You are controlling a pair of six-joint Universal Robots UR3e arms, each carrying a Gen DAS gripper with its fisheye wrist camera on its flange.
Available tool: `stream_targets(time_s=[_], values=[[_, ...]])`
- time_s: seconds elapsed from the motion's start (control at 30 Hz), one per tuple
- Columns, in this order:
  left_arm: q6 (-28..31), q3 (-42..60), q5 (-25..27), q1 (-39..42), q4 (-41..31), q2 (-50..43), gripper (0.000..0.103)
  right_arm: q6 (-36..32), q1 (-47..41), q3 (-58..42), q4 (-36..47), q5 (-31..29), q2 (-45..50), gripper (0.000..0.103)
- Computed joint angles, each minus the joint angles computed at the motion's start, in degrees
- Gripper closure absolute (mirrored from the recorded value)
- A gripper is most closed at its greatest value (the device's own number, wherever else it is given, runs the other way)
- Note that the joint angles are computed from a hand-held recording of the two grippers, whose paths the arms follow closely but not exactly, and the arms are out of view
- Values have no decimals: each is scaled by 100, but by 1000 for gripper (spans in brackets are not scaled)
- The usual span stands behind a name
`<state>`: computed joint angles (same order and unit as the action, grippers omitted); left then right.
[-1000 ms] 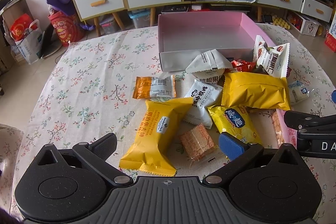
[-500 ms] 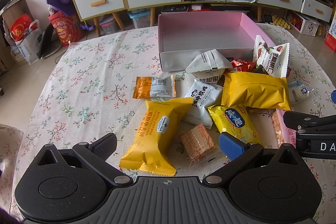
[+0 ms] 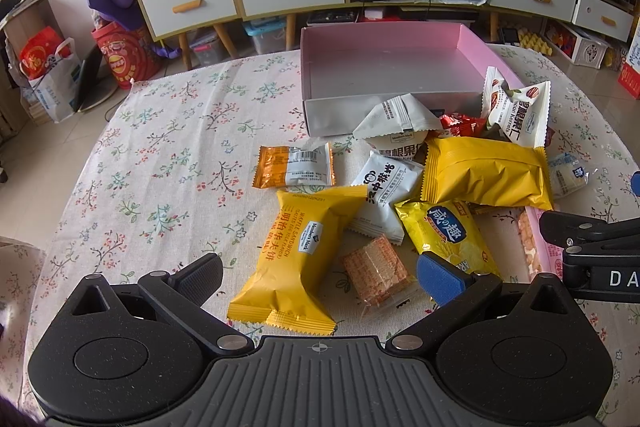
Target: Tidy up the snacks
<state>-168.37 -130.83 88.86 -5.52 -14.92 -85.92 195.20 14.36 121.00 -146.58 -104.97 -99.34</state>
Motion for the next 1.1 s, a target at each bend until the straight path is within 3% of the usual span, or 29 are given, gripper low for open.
stream_targets(time_s=[0.73,0.9,1.1], values=[[189,-118,-145,209,-48,106,0,-71,11,26,-65,10,50,0],[592,-278,-626,639,-48,230,0,-522,-183,385,-582,324,-113,0],[1428,-599,-1711,1496,-247,473,0,-1186,-870,889,-808,1540,-475,0]])
